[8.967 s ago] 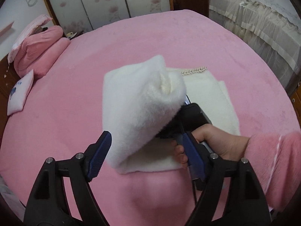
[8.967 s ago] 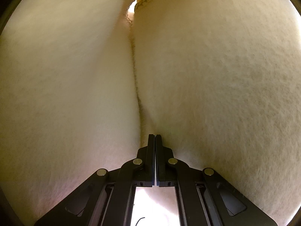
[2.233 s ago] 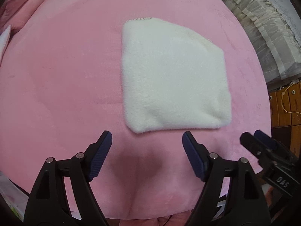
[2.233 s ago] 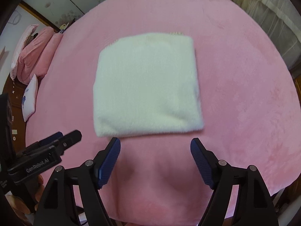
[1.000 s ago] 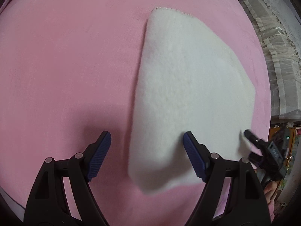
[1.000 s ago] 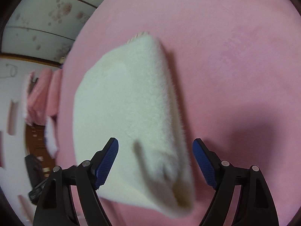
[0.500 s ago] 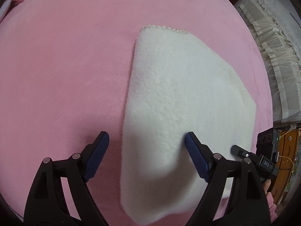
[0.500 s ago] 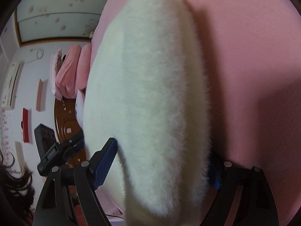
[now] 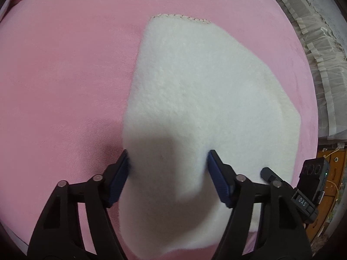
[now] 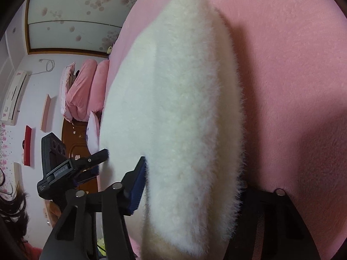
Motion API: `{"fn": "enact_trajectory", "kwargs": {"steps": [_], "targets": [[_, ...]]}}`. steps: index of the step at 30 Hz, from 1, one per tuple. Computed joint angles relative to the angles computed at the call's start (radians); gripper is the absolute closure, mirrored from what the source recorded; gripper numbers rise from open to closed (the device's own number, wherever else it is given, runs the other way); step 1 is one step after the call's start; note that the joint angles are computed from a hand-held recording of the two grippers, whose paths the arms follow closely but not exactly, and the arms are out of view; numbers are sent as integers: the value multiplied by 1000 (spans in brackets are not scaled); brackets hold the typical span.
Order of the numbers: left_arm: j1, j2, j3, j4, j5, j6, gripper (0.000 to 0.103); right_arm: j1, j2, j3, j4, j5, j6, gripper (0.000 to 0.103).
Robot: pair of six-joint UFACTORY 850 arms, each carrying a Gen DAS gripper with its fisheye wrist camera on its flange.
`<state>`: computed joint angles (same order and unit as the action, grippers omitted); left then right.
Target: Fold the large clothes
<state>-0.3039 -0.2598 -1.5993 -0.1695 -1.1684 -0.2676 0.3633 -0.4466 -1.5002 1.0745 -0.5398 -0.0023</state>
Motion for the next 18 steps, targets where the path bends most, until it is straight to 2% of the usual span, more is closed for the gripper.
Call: {"fn": "enact_trajectory", "kwargs": {"steps": [4, 5, 7, 9, 12, 15, 18], "targets": [[-20, -19, -42, 35, -34, -15, 49, 27, 10, -37, -236, 7, 157, 54], [-28, -23, -51, 45, -37, -22, 50, 31, 14, -38, -256, 9, 178, 55], [-39, -19, -56, 64, -39, -29, 60, 36, 29, -28, -270, 30, 198, 57], [-44, -10, -59, 80, -48, -37, 63, 52, 50, -19, -316, 55, 227, 60], [-49, -6, -53, 81, -42, -40, 64, 79, 69, -33, -441, 59, 314, 61], [-7, -7, -44, 6, -33, 23, 61, 94, 71, -61, -548, 20, 380, 61], [64, -7, -14, -149, -11, 118, 57, 94, 61, -91, -584, -25, 404, 62]]}}
